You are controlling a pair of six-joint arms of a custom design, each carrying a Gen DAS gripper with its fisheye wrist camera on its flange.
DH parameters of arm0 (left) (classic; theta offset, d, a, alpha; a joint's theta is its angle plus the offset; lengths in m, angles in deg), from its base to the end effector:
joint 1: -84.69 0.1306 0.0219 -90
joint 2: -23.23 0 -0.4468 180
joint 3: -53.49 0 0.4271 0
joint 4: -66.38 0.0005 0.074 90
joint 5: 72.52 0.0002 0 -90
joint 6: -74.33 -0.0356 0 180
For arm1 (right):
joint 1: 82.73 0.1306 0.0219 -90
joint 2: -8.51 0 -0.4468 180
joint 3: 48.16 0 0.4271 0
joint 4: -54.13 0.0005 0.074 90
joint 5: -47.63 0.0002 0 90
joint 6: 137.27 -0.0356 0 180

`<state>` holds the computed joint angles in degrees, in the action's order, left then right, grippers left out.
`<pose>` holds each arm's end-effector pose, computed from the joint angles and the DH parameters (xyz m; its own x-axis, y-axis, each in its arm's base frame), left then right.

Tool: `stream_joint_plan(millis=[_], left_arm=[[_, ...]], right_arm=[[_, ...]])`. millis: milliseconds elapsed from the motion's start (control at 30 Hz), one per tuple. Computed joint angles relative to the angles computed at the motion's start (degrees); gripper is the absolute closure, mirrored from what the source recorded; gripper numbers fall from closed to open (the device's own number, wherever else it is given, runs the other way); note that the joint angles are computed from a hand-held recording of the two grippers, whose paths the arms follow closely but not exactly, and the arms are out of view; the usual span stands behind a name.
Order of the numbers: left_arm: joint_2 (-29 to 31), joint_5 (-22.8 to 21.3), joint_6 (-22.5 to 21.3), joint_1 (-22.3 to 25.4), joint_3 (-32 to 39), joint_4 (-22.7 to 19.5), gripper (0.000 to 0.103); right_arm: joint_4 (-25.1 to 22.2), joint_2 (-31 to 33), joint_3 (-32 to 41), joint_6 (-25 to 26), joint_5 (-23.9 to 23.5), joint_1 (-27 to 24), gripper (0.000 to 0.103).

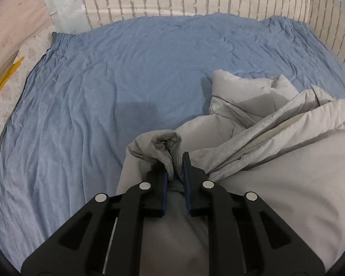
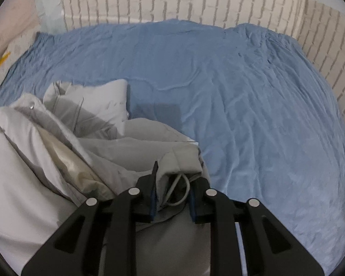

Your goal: Fold large clothes

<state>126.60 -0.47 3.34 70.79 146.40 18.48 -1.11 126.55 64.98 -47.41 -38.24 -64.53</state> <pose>0.5865 -0.1344 0.3958 -0.8047 -0.1201 -0.5814 -0.2015 0.9764 0.0772 0.6772 0.2194 0.3934 -0.8245 -0.2685 -0.4980 -0.2754 0.9594 -0.0612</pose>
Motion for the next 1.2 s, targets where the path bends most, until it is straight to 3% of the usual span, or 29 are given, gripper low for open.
stream_joint_plan(millis=[100,167,233,300,333,367,400,500,600,733,867,1033,1100,1133,1167,1200], left_arm=[[-0.6,-1.0,0.6,-0.7,1.1,-1.7,0.087],[-1.4,-0.8,0.8,-0.8,1.0,-2.0,0.079],[-2.7,0.2,0.8,-0.6,0.5,-2.3,0.073],[-3.4,0.7,1.9,-0.5,1.0,-3.6,0.067],[-3.7,1.3,2.5,-0.3,1.1,-3.9,0.059],[-4.4,2.8,3.1,0.1,1.0,-3.8,0.024],[-5.4,2.8,3.9,0.2,0.6,-2.7,0.005],[-8.4,0.7,2.1,-0.2,-1.6,0.6,0.003],[-9.8,-1.6,0.2,-0.2,-2.8,-0.7,0.003],[-11.2,-1.6,-0.9,1.0,-5.8,-1.2,0.003],[-11.5,4.5,0.9,3.4,-8.5,-0.1,0.003],[-10.6,14.2,1.7,4.8,-10.8,5.2,0.003],[-9.5,15.9,2.1,4.8,-10.5,6.0,0.003],[-9.0,16.1,2.1,4.7,-10.2,6.1,0.006],[-8.5,16.6,1.8,4.5,-10.1,6.3,0.019],[-7.9,17.6,1.3,4.5,-9.7,5.9,0.027]], right_arm=[[-3.5,-0.5,1.5,-2.1,-3.1,-1.0,0.072],[-4.9,-1.6,1.8,-5.2,-8.3,-2.5,0.061],[-5.9,-2.1,2.5,-8.2,-12.9,-3.8,0.028],[-4.4,-3.4,1.9,-12.1,-17.8,-5.1,0.016],[-3.0,-4.5,1.2,-13.7,-19.4,-5.5,0.016],[-2.6,-5.1,1.0,-14.3,-19.9,-5.7,0.016],[-2.5,-5.4,1.0,-14.2,-19.8,-5.6,0.015],[-2.2,-6.7,0.5,-12.2,-16.5,-5.0,0.015],[-2.1,-7.6,-0.4,-9.4,-14.1,-4.8,0.015],[-1.6,-8.1,-2.1,-7.1,-12.8,-5.3,0.015],[-2.4,-7.0,-2.6,-7.0,-13.5,-6.2,0.015],[-2.9,-5.1,-3.2,-5.9,-14.5,-6.4,0.015],[-3.5,-3.9,-3.0,-5.6,-16.0,-6.5,0.015],[-3.4,-3.6,-3.3,-5.5,-16.7,-6.4,0.015],[-2.8,-3.4,-3.8,-5.0,-17.6,-6.3,0.016],[-2.0,-3.6,-4.5,-4.6,-18.2,-6.1,0.024]])
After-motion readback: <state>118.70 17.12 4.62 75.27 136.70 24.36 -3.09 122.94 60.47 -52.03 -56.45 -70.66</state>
